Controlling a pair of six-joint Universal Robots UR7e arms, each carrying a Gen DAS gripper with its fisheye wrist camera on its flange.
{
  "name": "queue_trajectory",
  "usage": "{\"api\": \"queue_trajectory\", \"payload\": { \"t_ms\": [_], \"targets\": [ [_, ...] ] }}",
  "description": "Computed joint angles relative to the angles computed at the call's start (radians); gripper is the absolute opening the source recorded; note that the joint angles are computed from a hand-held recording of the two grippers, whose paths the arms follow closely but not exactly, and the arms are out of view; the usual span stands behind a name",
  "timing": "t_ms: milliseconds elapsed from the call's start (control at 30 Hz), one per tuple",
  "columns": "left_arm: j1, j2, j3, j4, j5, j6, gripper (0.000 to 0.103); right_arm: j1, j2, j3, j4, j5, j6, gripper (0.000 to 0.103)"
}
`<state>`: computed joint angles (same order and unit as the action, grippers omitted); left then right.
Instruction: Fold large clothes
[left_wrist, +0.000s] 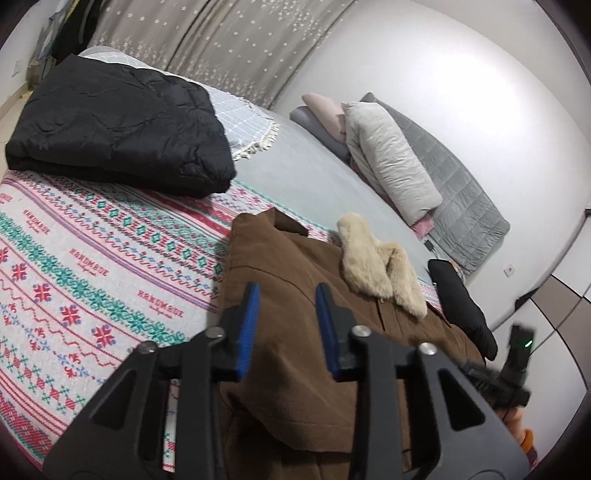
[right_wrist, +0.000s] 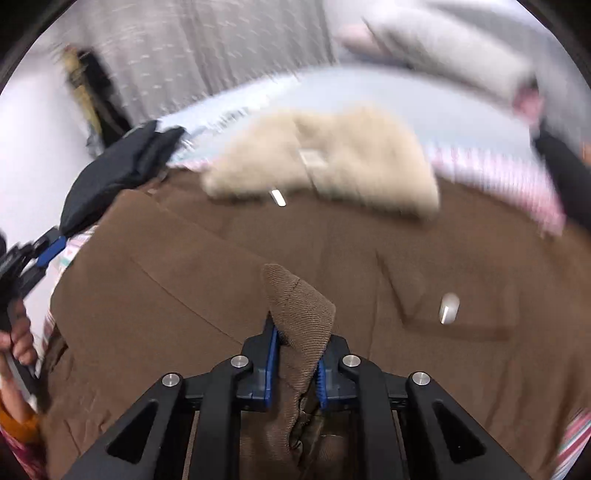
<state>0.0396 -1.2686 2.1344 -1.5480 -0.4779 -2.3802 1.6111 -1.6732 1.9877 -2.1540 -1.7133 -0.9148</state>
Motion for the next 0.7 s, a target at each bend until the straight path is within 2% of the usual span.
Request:
{"api": "queue_trajectory", "payload": {
  "t_ms": [100,200,233,300,400,433,467,533,600,700],
  "targets": [
    [0.013,0.016,-0.008,-0.048,-0.009,0.092,0.022,0.050,0.001,-0.029,-0.057,0.043,-0.027,0.015],
    [0.032,0.039,-0.027,-0.078,-0.034,0.178,0.022,0.076,0.046,-0.072,-0.128,0.029,-0.001,0.015],
    [0.043,0.047,-0.032,-0.096,-0.054,0.212,0.022,0.076,0.072,-0.095,-0.130,0.020,0.024,0.015],
    [0.077,0.068,-0.054,-0.099,-0.120,0.252,0.022,0.059,0.126,-0.150,-0.063,0.004,0.082,0.015],
    [0.122,0.086,-0.082,-0.069,-0.219,0.248,0.022,0.045,0.178,-0.127,-0.105,-0.085,0.107,0.024],
    [0.125,0.086,-0.085,-0.060,-0.232,0.238,0.023,0.039,0.204,-0.110,-0.145,-0.151,0.106,0.028],
    [0.124,0.080,-0.080,-0.064,-0.233,0.230,0.023,0.030,0.202,-0.096,-0.158,-0.180,0.101,0.031],
    [0.115,0.068,-0.080,-0.043,-0.238,0.202,0.031,0.006,0.213,-0.086,-0.176,-0.212,0.101,0.042],
    [0.109,0.057,-0.077,-0.033,-0.244,0.179,0.047,-0.024,0.186,-0.095,-0.140,-0.161,0.132,0.049],
    [0.119,0.044,-0.042,-0.188,-0.278,0.287,0.052,-0.051,0.146,-0.116,-0.053,-0.110,0.139,0.051]
  ]
}}
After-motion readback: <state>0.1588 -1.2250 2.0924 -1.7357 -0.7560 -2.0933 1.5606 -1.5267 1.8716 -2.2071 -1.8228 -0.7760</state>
